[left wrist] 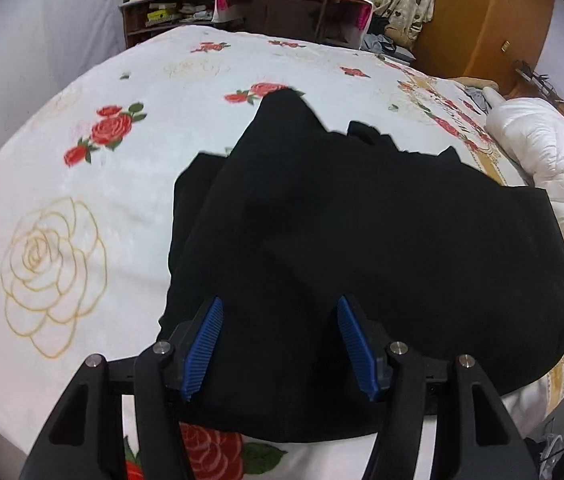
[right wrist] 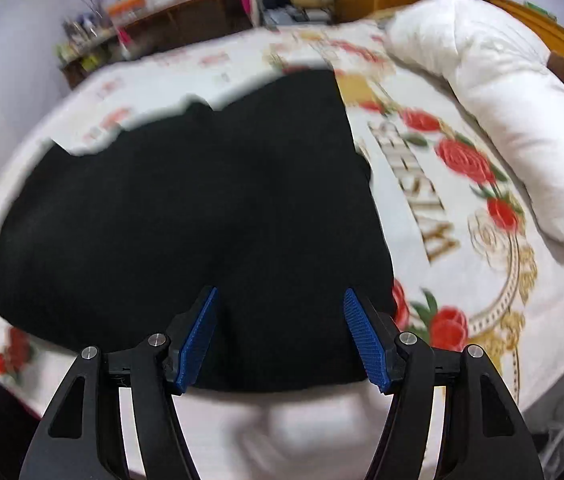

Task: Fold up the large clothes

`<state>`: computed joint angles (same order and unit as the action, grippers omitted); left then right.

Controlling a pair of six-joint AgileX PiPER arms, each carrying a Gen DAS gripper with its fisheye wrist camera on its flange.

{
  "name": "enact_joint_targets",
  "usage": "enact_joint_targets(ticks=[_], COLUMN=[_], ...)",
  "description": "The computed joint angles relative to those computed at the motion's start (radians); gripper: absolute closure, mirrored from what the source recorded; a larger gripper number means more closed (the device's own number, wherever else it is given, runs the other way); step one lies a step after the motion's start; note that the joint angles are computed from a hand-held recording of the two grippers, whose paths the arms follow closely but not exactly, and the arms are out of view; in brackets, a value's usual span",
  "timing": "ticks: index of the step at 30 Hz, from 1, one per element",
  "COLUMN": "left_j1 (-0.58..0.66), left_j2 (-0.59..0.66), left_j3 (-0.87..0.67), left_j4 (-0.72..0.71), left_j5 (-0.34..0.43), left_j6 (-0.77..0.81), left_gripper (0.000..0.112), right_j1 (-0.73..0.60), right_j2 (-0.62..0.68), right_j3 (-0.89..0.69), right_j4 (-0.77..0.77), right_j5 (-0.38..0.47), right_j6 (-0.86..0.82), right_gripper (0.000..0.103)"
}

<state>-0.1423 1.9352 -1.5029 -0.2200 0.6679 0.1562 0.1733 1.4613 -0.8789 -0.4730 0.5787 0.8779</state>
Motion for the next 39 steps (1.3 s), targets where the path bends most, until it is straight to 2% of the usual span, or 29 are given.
enact_joint_targets(ticks=[2,4,7,9,13,15,17,19,24,28,36,39], left_j1=[0.002,-0.004,-0.02,-0.012,-0.001,-0.007,-0.016,-0.04,-0.086,-0.155,-0.218,-0.223], left_j2=[0.004,0.009,0.016,-0.016,-0.068,-0.121,-0.169,-0.226,-0.328,-0.413,-0.528,-0.561], left_j3=[0.016,0.031,0.022,0.045,0.064,0.11,0.15,0.198,0.278,0.353,0.473,0.503], left_j4=[0.034,0.082,0.183,0.13,0.046,0.039,0.037,0.065,0.121,0.325,0.453,0.432], left_j5=[-0.016,-0.039,-0.007,-0.011,0.046,0.031,0.02,0.004,0.012,0.0,0.012,0.018], left_j6=[-0.02,-0.036,-0.137,-0.093,-0.055,-0.065,-0.069,-0.079,-0.108,-0.282,-0.406,-0.406], left_gripper=[0.05,0.05,0.05,0.048,0.046,0.033,0.026,0.024,0.019,0.018,0.018,0.018], right_j1=[0.001,-0.021,-0.033,0.022,0.136,0.202,0.274,0.331,0.485,0.569,0.68,0.715], right_j2=[0.03,0.04,0.037,0.019,-0.039,-0.064,-0.077,-0.079,-0.06,-0.036,-0.024,-0.028], right_j3=[0.018,0.03,0.022,0.01,-0.021,-0.037,-0.059,-0.079,-0.122,-0.153,-0.147,-0.152], right_j4=[-0.06,-0.054,-0.025,-0.092,-0.173,-0.196,-0.22,-0.23,-0.269,-0.272,-0.279,-0.288], right_j5=[-0.01,-0.032,-0.014,0.047,0.137,0.166,0.212,0.236,0.29,0.349,0.408,0.441], right_j6=[0.055,0.053,0.036,0.116,0.203,0.253,0.314,0.36,0.447,0.497,0.595,0.614], right_gripper=[0.038,0.038,0.038,0.038,0.038,0.038,0.035,0.026,0.026,0.026,0.026,0.026])
